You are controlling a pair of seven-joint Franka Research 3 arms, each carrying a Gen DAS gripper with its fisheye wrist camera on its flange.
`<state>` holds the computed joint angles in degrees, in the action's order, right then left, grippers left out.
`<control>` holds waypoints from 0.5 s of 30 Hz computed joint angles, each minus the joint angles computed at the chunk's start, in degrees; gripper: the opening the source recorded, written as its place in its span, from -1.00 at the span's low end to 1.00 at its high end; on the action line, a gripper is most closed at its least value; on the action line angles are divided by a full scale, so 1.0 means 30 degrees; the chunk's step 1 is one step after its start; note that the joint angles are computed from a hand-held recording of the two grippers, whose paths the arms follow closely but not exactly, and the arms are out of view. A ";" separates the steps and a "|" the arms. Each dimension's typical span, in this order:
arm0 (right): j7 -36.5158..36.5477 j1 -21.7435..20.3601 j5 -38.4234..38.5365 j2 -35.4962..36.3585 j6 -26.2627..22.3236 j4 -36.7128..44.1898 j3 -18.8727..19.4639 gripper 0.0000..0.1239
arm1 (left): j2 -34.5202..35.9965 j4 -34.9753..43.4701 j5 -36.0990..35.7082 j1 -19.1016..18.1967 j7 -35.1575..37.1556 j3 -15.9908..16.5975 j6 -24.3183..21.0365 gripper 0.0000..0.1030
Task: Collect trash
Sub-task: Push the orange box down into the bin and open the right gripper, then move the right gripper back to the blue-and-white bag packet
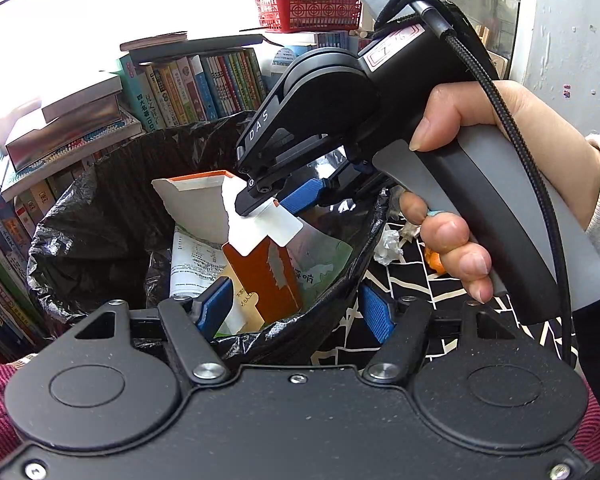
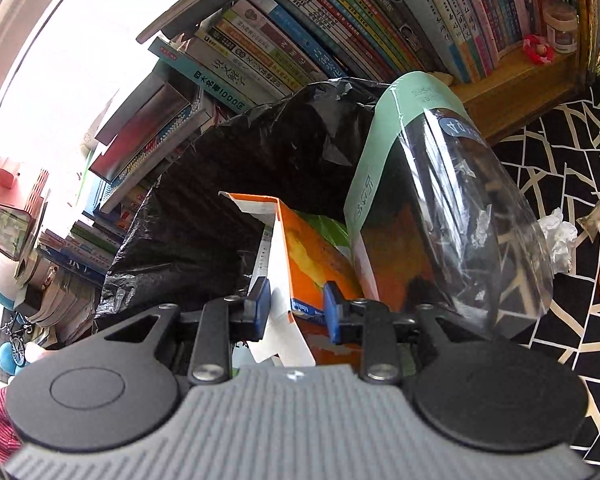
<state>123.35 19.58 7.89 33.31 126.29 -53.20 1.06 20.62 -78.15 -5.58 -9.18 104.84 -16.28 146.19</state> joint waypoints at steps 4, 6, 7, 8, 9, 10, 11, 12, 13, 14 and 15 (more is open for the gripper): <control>-0.0577 -0.0240 0.0455 -0.0133 0.0155 -0.0182 0.0273 -0.14 | 0.0029 0.0057 -0.0067 0.0032 0.0017 -0.0024 -0.0050 0.29; -0.1299 -0.0464 0.1011 -0.0573 0.0760 -0.0969 0.0565 -0.02 | 0.0038 0.0073 -0.0064 0.0030 0.0012 -0.0019 -0.0059 0.29; -0.1683 -0.0568 0.1343 -0.0838 0.1152 -0.1429 0.0713 0.07 | 0.0038 0.0073 -0.0064 0.0029 0.0012 -0.0019 -0.0059 0.29; -0.2012 -0.0628 0.1604 -0.1073 0.1487 -0.1818 0.0807 0.10 | 0.0038 0.0073 -0.0065 0.0029 0.0012 -0.0018 -0.0059 0.29; -0.2306 -0.0655 0.1801 -0.1281 0.1778 -0.2129 0.0864 0.18 | 0.0036 0.0073 -0.0082 0.0026 -0.0013 -0.0023 -0.0061 0.29; -0.2585 -0.0679 0.1981 -0.1460 0.2067 -0.2393 0.0910 0.25 | 0.0034 0.0075 -0.0099 0.0037 -0.0009 -0.0026 -0.0076 0.29; -0.2848 -0.0706 0.2171 -0.1672 0.2402 -0.2728 0.0952 0.29 | 0.0011 0.0034 -0.0088 0.0024 -0.0032 -0.0020 -0.0054 0.29; -0.3060 -0.0717 0.2349 -0.1924 0.2828 -0.3109 0.0979 0.35 | 0.0001 0.0016 -0.0072 0.0016 -0.0040 -0.0015 -0.0042 0.29; -0.3206 -0.0719 0.2490 -0.2163 0.3209 -0.3470 0.0980 0.38 | -0.0008 -0.0001 -0.0056 0.0007 -0.0054 -0.0008 -0.0027 0.29; -0.3358 -0.0724 0.2610 -0.2382 0.3529 -0.3800 0.0983 0.40 | -0.0022 -0.0023 -0.0035 -0.0007 -0.0082 -0.0001 -0.0018 0.29; -0.3533 -0.0740 0.2720 -0.2590 0.3840 -0.4076 0.0989 0.41 | -0.0016 -0.0018 -0.0054 0.0009 -0.0056 -0.0012 -0.0016 0.29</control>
